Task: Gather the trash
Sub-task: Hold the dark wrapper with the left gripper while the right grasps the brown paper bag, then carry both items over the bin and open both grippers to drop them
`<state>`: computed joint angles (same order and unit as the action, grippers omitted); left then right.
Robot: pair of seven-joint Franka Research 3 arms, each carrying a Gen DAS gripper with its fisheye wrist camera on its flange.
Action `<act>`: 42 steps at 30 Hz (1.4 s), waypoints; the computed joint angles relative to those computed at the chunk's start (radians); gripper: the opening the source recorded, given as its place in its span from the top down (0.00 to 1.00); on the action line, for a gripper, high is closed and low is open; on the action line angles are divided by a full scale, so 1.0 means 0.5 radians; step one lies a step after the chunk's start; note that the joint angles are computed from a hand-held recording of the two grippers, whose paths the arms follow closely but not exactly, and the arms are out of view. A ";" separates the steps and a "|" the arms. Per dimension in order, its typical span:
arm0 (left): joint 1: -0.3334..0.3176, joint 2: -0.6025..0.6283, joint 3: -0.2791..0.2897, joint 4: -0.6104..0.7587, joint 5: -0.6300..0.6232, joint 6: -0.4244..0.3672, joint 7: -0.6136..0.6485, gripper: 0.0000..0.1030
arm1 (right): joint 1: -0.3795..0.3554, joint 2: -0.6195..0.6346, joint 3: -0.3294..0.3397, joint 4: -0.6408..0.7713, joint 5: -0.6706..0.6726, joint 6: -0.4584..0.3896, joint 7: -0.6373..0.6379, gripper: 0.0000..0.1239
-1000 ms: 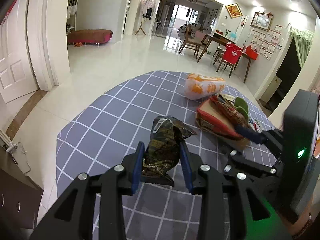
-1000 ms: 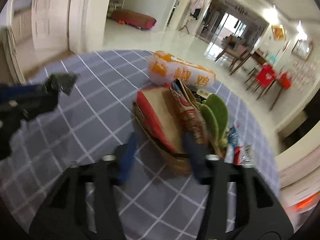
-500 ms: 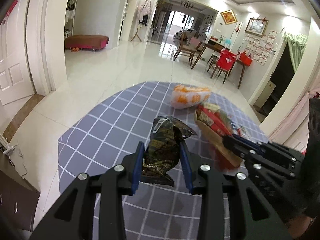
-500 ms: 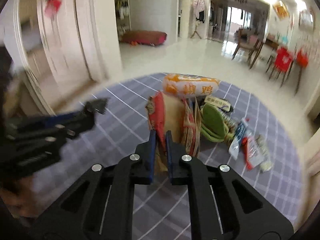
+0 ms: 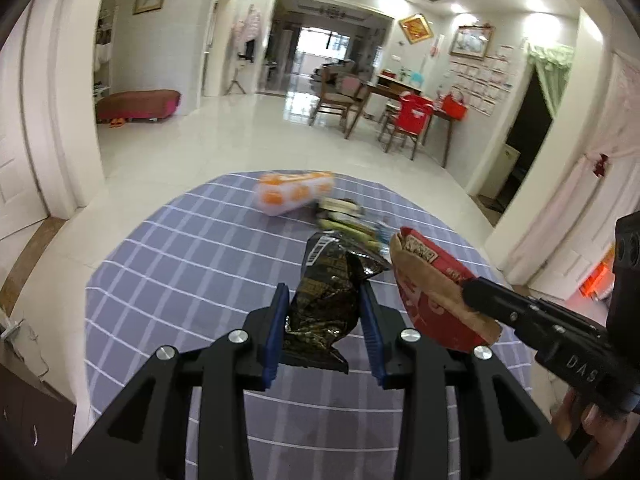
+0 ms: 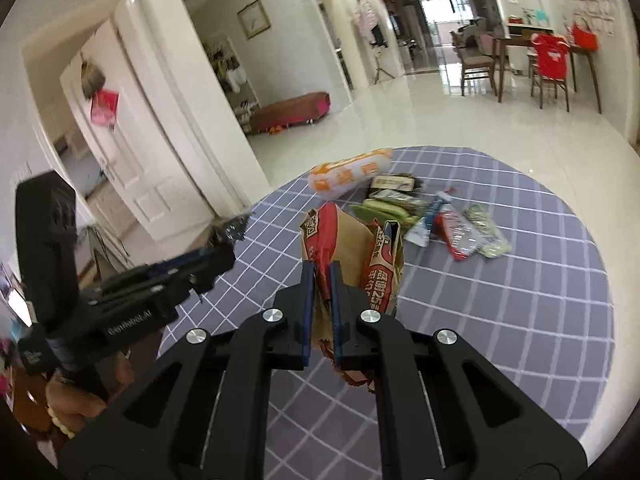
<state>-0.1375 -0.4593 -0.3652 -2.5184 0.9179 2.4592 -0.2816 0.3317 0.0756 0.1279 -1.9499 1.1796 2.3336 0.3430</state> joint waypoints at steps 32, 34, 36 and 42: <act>-0.707 2.543 0.212 2.822 -0.405 -0.080 1.647 0.66 | -0.808 0.487 -0.271 0.158 0.198 0.037 0.186 0.89; -0.747 2.647 0.245 2.973 -0.489 -0.150 1.722 0.66 | -0.844 0.567 -0.242 0.202 0.193 0.070 0.207 0.55; -0.776 2.712 0.281 3.059 -0.561 -0.190 1.776 0.66 | -0.837 0.607 -0.222 0.212 0.148 0.192 0.253 0.49; -0.865 2.869 0.392 3.281 -0.759 -0.288 1.922 0.66 | -0.896 0.617 -0.171 0.145 0.094 0.277 0.279 0.49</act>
<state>-0.5701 0.9749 -0.1692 -0.8777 0.5382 2.3153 0.6793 -0.1163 0.3842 0.0426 -1.8771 1.2267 2.4720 0.4827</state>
